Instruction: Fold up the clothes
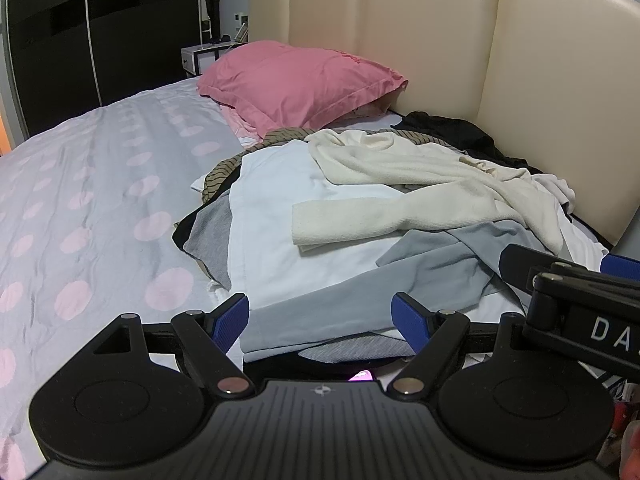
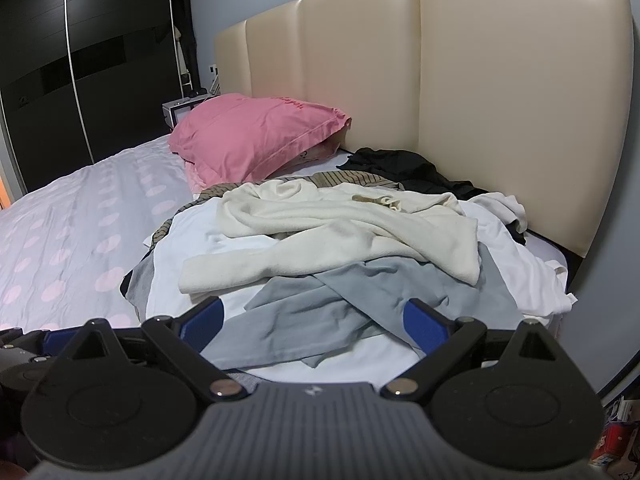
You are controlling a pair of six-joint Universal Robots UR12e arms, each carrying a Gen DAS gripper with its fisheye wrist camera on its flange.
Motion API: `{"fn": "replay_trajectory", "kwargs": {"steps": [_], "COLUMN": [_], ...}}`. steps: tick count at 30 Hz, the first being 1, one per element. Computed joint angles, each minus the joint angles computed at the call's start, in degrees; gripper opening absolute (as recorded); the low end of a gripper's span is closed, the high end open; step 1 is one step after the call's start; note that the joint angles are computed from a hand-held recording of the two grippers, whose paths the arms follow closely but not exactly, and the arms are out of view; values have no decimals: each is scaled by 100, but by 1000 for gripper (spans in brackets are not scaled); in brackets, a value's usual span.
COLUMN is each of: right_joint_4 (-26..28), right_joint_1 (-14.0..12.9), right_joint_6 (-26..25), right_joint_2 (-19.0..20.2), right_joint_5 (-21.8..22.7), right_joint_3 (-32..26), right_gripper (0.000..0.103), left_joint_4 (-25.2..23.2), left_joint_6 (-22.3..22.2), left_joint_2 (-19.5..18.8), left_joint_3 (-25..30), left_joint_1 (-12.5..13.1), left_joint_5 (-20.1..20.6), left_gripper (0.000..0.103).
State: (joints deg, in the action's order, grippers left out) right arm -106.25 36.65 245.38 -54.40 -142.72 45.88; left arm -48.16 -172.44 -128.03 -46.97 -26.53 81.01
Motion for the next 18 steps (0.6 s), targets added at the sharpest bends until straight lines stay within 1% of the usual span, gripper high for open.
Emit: {"fn": "replay_trajectory", "kwargs": {"steps": [3, 7, 8, 11, 13, 15, 17, 18], "right_joint_4": [-56, -339, -396, -577, -661, -631, -792, -853], "right_joint_1": [-23, -114, -137, -193, -275, -398, -503, -563], "right_joint_6": [-16, -268, -375, -972, -1416, -1803, -2140, -2321], "right_joint_2": [-20, -106, -122, -143, -161, -178, -211, -225], "right_joint_5": [94, 398, 408, 242, 290, 514, 672, 783], "right_joint_3": [33, 164, 188, 229, 237, 226, 314, 357], "right_gripper": [97, 97, 97, 97, 97, 96, 92, 87], "left_joint_4": [-82, -330, -359, -468, -653, -821, -1004, -1045], "left_joint_6": [7, 24, 24, -31, 39, 185, 396, 523], "left_joint_2": [-35, -189, -237, -449, -627, -830, -1052, -1143], "left_joint_3": [68, 359, 442, 804, 1121, 1464, 1835, 1972], "left_joint_1": [13, 61, 79, 131, 158, 179, 183, 172], "left_joint_5": [-36, -153, -184, -263, -407, -554, -650, -647], "left_gripper": [78, 77, 76, 76, 75, 69, 69, 69]}}
